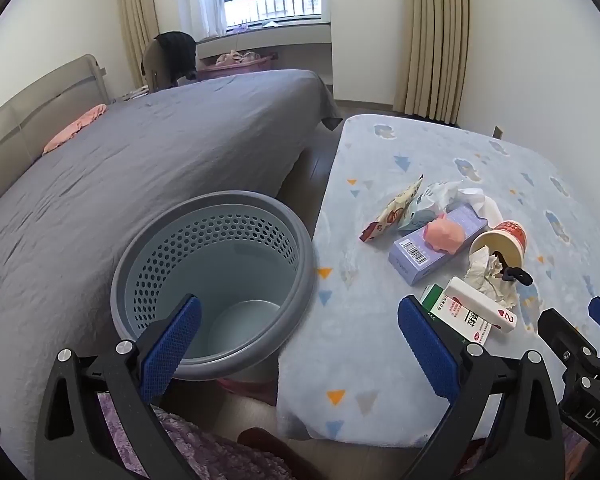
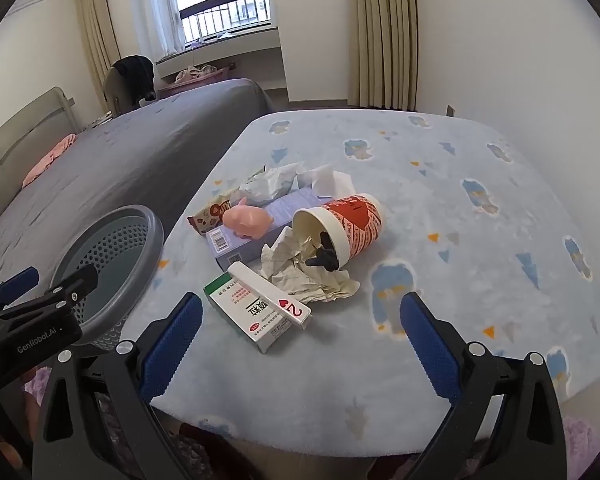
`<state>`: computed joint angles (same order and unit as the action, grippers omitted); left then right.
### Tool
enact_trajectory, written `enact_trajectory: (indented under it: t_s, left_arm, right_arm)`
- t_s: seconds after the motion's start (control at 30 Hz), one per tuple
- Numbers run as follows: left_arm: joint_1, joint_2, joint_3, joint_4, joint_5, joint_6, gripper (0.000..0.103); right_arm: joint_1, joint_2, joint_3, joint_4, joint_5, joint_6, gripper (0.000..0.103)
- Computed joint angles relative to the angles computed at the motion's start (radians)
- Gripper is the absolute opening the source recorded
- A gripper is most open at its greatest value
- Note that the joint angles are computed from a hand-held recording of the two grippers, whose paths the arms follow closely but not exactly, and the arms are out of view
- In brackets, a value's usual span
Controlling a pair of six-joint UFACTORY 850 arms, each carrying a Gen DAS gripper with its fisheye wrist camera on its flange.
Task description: Collect trash
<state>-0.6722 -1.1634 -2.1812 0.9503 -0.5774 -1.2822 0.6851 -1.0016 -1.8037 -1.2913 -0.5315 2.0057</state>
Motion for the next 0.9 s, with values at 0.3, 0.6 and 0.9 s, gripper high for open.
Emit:
enact_trajectory:
  t_s: [0.3, 0.6, 0.9]
  left_arm:
    - [0.001, 0.013, 0.014, 0.017, 0.009, -0.015, 0.097]
    - [0.000, 0.020, 0.028, 0.031, 0.013, -0.030, 0.097]
    - [0.000, 0.020, 0.026, 0.025, 0.010, -0.024, 0.097]
  right_arm:
    - [0.004, 0.010, 0.011, -0.018, 0.002, 0.017, 0.095]
    - [0.007, 0.012, 0.014, -0.026, 0.000, 0.025, 0.095]
    - [0.010, 0.016, 0.019, -0.036, -0.002, 0.032, 0.095]
